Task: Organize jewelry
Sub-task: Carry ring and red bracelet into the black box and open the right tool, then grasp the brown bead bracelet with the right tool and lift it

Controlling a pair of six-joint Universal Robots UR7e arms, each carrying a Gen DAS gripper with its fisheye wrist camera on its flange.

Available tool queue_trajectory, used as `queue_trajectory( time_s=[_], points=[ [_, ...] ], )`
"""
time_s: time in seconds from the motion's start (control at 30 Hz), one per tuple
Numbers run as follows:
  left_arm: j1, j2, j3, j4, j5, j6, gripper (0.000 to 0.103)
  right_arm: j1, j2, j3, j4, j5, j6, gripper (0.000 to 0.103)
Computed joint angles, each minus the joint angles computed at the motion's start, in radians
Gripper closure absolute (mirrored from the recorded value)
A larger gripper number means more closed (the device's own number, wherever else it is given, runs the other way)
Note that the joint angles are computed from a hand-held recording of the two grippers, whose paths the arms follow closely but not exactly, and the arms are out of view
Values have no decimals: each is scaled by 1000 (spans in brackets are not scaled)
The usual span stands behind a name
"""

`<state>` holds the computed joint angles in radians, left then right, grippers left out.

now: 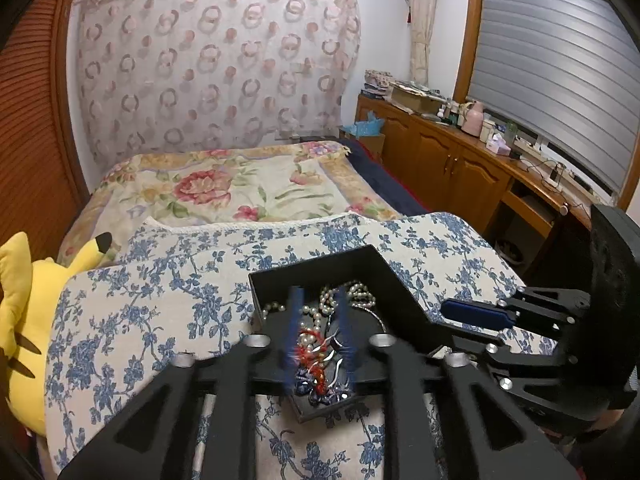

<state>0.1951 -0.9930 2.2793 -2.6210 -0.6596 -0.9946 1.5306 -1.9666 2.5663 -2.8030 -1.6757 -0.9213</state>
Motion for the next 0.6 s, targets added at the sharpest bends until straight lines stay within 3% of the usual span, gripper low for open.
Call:
queue_trajectory(
  time_s=[0.1, 0.17, 0.33, 0.6],
  points=[
    [-21, -12, 16, 31, 3, -39, 64, -30, -71, 17, 54, 28, -24, 78],
    [-35, -17, 22, 68, 6, -75, 37, -61, -133, 29, 112, 55, -43, 78],
    [-83, -19, 46, 140, 23, -138, 19, -136, -279, 68, 227, 105, -115, 78],
    [-159, -66, 115, 152, 0, -230, 8, -246, -452, 94, 424, 131, -232, 79]
  ],
)
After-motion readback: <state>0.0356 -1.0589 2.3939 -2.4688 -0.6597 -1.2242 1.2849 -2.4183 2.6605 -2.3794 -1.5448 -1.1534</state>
